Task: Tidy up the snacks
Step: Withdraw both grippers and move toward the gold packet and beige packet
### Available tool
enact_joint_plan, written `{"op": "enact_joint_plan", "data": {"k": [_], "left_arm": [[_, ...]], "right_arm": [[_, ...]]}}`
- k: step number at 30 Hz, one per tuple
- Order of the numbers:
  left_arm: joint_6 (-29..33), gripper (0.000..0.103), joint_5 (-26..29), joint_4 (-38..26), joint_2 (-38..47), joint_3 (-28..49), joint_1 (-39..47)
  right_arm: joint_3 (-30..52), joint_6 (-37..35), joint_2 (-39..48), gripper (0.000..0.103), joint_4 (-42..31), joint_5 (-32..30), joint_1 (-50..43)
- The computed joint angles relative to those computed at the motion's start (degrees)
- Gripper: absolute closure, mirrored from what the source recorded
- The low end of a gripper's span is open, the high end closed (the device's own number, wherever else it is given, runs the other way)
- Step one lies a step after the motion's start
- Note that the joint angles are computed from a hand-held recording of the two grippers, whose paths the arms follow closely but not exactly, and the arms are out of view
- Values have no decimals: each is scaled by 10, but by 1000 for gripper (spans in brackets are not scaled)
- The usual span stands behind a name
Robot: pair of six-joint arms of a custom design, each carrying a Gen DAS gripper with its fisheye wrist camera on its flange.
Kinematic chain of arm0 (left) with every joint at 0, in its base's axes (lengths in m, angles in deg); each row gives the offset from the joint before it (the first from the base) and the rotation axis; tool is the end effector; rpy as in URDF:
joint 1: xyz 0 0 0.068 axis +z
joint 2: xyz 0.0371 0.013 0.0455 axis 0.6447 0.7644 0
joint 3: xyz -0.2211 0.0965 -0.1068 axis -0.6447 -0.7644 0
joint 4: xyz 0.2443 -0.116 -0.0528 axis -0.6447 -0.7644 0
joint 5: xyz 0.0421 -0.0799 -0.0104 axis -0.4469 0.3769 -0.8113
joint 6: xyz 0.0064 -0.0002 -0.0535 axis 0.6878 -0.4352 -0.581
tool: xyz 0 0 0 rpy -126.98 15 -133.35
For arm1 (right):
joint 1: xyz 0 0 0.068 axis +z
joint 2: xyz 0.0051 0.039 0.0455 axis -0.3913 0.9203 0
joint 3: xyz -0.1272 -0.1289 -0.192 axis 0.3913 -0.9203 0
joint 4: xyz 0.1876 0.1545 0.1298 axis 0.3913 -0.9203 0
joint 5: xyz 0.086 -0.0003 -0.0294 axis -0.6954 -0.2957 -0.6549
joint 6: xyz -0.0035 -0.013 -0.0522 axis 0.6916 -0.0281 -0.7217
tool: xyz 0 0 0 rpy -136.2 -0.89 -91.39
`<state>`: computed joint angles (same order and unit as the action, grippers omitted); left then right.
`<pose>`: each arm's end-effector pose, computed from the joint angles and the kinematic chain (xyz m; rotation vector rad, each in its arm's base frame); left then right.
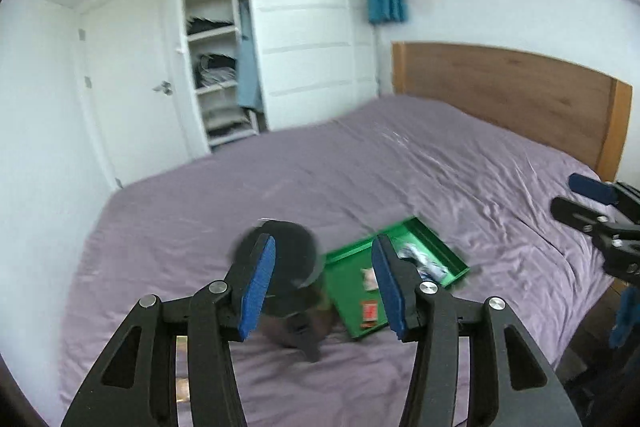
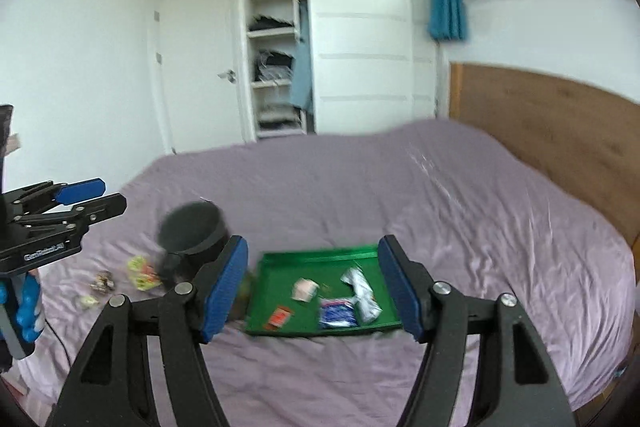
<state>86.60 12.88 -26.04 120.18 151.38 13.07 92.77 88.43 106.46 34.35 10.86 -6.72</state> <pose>0.3446 -0.1807 0.4017 0.7471 1.9785 -0.2920 0.2285 0.0493 0.3493 0.2911 1.9859 -0.1480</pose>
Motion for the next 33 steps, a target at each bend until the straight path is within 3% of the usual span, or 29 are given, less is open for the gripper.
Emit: {"op": "enact_joint_plan", "data": {"k": [1, 3, 6, 13, 18, 23, 28, 33], "left_arm": [[1, 58, 5, 4, -26, -23, 13], [10, 57, 27, 10, -77, -62, 56], [12, 49, 66, 16, -139, -109, 129], [36, 48, 193, 17, -223, -204, 314], [73, 48, 261, 26, -246, -270, 441], [101, 47, 305, 31, -214, -298, 536], [100, 44, 299, 47, -152, -304, 581], [104, 44, 257, 84, -91, -326, 588]], "right_arm": [[11, 7, 0, 71, -9, 28, 33], [39, 22, 5, 58, -31, 87, 105], [75, 44, 20, 58, -55, 160, 199], [112, 115, 88, 58, -74, 252, 343], [124, 155, 165, 57, -65, 234, 386], [165, 144, 246, 57, -57, 202, 398], [214, 123, 307, 56, -62, 186, 399], [232, 120, 360, 55, -42, 131, 372]]}}
